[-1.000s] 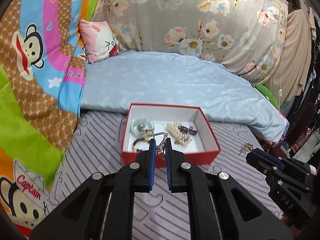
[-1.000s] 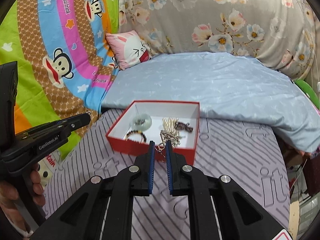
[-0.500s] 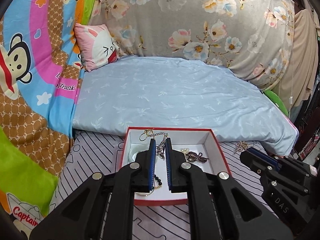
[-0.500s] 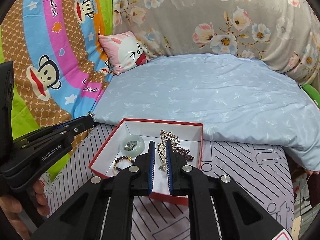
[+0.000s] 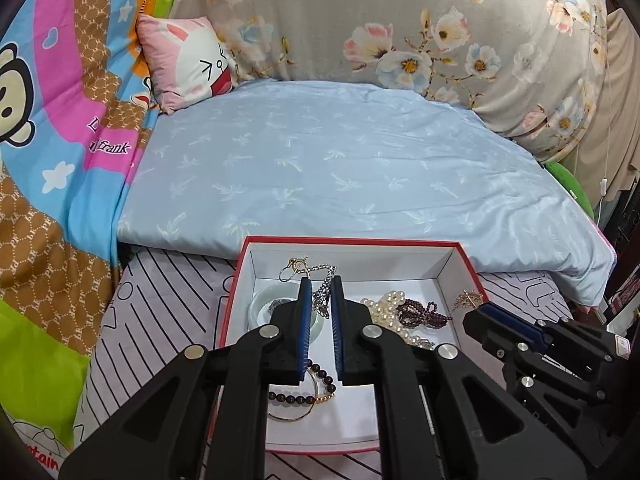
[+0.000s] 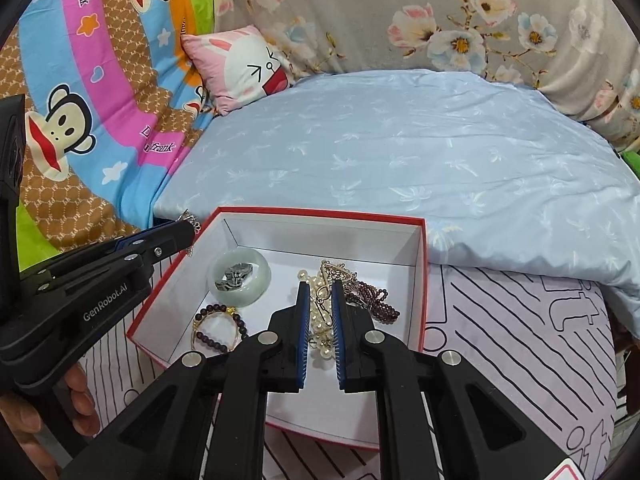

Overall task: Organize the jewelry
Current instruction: 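Carry both silver pendants into the red box and open both grippers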

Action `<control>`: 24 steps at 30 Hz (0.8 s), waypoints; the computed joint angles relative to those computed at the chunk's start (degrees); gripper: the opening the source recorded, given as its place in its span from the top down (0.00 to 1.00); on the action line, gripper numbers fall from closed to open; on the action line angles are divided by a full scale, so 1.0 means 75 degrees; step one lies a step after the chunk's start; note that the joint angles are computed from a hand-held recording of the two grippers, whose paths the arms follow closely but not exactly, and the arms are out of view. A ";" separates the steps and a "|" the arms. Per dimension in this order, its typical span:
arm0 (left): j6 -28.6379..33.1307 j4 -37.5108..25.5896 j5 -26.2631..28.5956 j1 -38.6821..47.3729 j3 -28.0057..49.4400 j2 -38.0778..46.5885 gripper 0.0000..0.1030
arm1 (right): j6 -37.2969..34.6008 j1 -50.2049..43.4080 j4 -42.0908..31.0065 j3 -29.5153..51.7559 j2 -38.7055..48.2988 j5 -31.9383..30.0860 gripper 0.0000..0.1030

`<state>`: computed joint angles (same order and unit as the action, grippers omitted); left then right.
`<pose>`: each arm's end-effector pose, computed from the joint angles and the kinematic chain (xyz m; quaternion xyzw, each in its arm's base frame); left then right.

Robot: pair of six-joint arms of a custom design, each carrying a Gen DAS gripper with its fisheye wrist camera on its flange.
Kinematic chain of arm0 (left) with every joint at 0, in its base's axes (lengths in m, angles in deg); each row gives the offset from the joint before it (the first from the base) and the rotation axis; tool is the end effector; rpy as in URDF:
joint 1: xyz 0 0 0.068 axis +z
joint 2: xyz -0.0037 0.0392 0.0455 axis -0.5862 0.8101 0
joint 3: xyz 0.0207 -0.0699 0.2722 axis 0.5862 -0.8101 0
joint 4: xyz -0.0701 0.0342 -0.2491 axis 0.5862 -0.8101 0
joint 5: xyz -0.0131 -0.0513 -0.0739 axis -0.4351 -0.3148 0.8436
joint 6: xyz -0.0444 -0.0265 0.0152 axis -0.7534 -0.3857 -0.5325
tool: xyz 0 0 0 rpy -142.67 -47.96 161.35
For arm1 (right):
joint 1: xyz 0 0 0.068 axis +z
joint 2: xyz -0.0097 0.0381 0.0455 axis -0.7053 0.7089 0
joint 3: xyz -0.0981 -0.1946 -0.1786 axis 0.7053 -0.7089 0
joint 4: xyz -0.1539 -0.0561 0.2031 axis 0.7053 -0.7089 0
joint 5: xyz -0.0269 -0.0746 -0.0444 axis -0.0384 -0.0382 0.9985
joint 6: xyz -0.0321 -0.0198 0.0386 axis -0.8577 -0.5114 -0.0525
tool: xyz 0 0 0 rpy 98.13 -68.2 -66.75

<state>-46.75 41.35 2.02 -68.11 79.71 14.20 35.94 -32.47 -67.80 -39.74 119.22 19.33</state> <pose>0.3045 -0.1879 0.1753 0.1292 0.8987 -0.1221 0.4009 0.2507 0.0516 0.1694 0.0399 0.9177 0.0520 0.3919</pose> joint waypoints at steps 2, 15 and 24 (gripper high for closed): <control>-0.0028 0.0038 0.0022 -0.0002 0.0048 0.0135 0.92 | -0.0002 -0.0051 0.0126 -0.0011 0.0138 -0.0051 0.91; -0.0026 0.0051 0.0052 -0.0018 0.0302 0.0712 0.91 | -0.0018 -0.0077 0.0517 0.0018 0.0864 -0.0101 0.89; -0.0111 0.0050 -0.0075 -0.0018 0.0294 0.0888 0.76 | 0.0031 -0.0008 0.0595 -0.0024 0.0923 0.0023 0.84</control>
